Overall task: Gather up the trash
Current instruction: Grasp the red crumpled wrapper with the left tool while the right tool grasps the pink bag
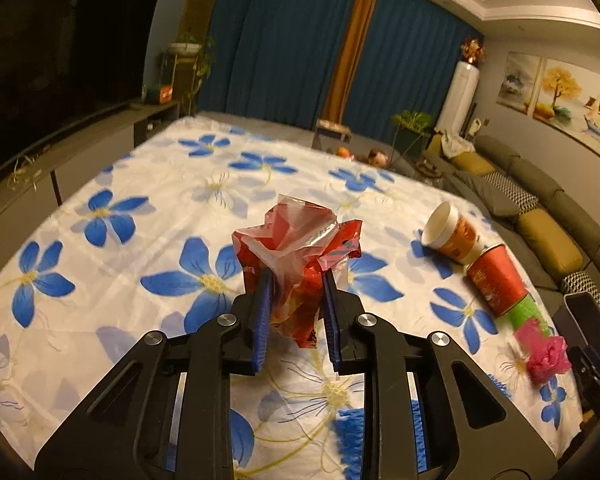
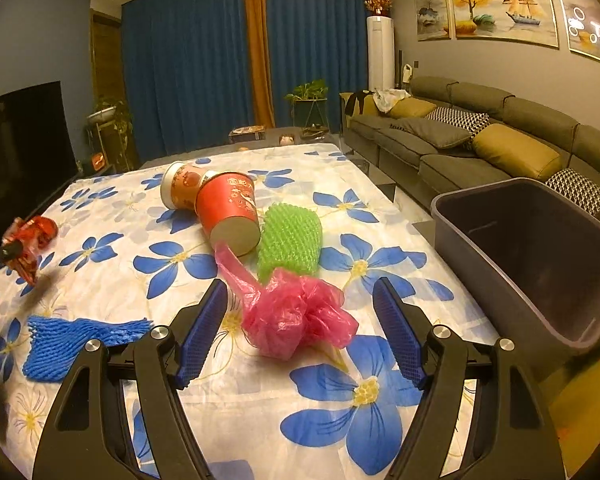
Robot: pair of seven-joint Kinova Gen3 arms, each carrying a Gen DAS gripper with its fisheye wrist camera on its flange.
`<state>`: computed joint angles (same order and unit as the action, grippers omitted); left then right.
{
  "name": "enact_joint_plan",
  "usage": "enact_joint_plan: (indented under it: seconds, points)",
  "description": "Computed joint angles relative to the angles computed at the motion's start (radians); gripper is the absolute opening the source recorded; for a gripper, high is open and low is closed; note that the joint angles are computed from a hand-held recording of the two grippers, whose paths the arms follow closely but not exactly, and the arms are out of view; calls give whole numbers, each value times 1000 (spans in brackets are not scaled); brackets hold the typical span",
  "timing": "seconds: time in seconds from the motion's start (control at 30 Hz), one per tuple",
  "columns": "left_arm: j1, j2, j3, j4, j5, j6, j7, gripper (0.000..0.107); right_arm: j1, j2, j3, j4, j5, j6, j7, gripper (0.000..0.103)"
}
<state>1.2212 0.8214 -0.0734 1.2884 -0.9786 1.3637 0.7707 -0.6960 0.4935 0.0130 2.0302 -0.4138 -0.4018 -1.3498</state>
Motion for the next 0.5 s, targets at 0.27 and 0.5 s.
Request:
enact_joint_plan:
  seconds: [0.27, 0.5]
  points:
    - [19, 16, -6, -41, -24, 33, -41, 23, 20, 28, 20, -98, 47, 184, -31, 58]
    - [43, 20, -10, -65, -33, 58, -49, 23, 50, 36, -2, -118, 153, 229, -116, 22]
